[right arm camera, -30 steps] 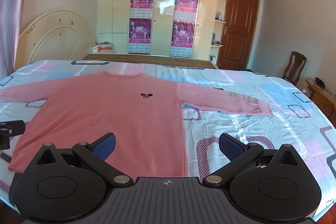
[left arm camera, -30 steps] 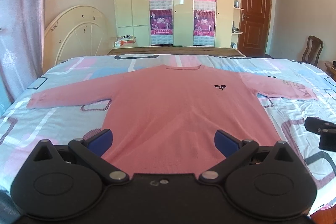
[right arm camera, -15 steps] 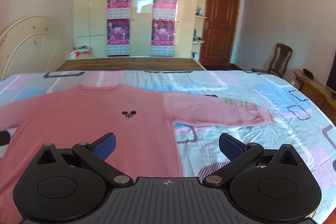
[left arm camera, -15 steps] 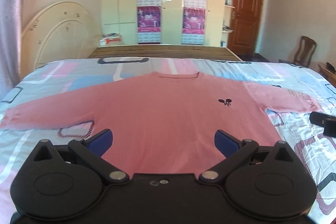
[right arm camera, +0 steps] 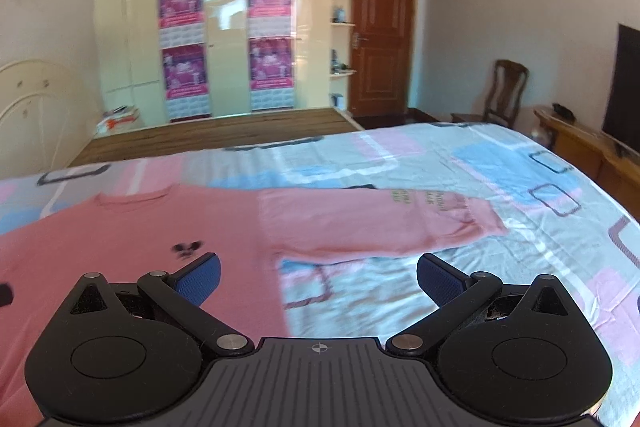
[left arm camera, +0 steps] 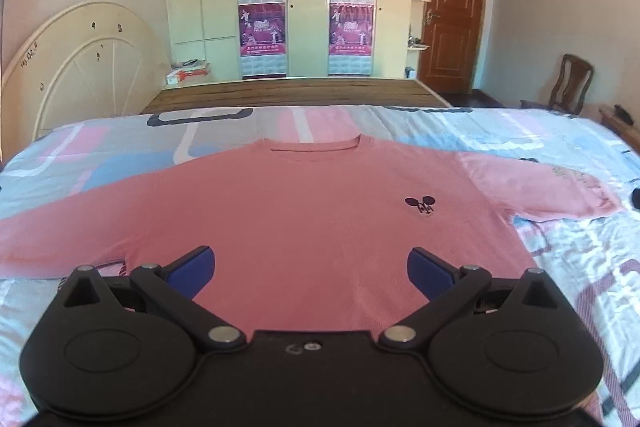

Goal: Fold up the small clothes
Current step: 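Move the right gripper to the cuff of the sleeve with printed text, then grasp the sleeve cuff with the right gripper and fold it across the body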

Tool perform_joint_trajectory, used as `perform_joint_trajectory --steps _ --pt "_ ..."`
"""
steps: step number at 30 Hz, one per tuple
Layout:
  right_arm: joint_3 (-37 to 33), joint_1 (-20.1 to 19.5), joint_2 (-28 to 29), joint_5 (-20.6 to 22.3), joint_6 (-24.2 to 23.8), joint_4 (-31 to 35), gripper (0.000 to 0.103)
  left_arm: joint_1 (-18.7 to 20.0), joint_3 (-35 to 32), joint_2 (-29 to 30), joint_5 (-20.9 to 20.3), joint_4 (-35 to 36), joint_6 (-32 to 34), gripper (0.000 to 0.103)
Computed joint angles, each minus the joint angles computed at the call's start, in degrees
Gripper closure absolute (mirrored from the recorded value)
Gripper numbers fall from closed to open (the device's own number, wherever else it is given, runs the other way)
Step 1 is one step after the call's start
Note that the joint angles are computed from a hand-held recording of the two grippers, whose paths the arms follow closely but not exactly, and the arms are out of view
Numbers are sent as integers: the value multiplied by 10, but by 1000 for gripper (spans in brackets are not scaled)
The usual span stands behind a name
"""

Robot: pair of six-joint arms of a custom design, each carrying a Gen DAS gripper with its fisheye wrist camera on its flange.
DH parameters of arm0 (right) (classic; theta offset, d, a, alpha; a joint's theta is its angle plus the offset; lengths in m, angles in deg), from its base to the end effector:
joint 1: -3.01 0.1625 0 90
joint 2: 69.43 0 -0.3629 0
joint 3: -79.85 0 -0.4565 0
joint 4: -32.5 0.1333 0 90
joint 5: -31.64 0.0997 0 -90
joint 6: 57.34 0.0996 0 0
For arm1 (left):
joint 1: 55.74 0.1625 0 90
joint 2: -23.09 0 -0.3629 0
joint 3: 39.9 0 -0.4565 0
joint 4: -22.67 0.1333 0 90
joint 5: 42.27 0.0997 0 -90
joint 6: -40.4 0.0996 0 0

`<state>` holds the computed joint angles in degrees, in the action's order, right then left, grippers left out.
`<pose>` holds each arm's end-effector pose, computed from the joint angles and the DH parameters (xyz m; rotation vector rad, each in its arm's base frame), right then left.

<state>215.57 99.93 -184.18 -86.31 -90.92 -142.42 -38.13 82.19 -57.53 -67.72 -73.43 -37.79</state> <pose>0.1338 -0.3838 0.3796 0.4340 -2.1485 1.1914 -0.3687 -0.3513 0.1256 0.3100 2.0776 -1.0912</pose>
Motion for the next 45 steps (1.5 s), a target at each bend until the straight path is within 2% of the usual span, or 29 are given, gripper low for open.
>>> perform_joint_trajectory --steps 2,4,7,12,13,14,15,16,21,26,30,33,36,38,39,40,41,42,43,45 --pt "-22 -30 14 17 13 2 0 14 -6 20 -10 -68 59 1" --pt "-50 -64 31 40 16 13 0 25 0 35 -17 -165 123 1" --pt "-97 -122 58 92 20 34 0 51 -27 82 -28 -226 153 2" --pt "-177 -207 121 152 33 34 1 84 -98 182 -33 -272 198 2" --pt "-193 -223 134 164 34 37 6 87 -110 199 -32 -283 207 2" --pt "-209 -236 147 173 35 39 21 91 -125 218 -33 -291 213 2" --pt "-227 -246 161 177 40 52 53 94 -140 235 -37 -297 219 2" --pt "-246 -256 175 172 52 65 59 98 -154 250 -40 -301 224 2" --pt "-296 -306 204 218 124 111 58 110 -215 313 -46 -304 242 2" --pt "-330 -344 227 255 184 150 59 123 -258 348 -52 -289 241 2" --pt "-344 -362 230 295 206 157 59 130 -284 369 -51 -278 243 2" --pt "-348 -364 230 305 210 159 59 134 -302 383 -51 -272 245 2" --pt "-362 -355 233 279 181 166 98 137 -314 391 -43 -269 248 2" --pt "-341 -350 218 298 131 121 98 138 -318 392 -37 -258 241 2" --pt "-331 -344 214 294 93 91 98 139 -320 392 -37 -248 233 2" --pt "-334 -336 218 267 69 85 98 142 -320 389 -39 -238 226 2" --pt "-348 -330 231 228 68 103 98 143 -319 386 -40 -229 218 2" --pt "-367 -332 243 204 89 141 98 144 -317 383 -39 -222 212 2" --pt "-372 -335 243 203 108 155 98 144 -314 380 -36 -214 208 2" --pt "-363 -327 237 196 92 135 97 144 -306 369 -30 -187 189 2"
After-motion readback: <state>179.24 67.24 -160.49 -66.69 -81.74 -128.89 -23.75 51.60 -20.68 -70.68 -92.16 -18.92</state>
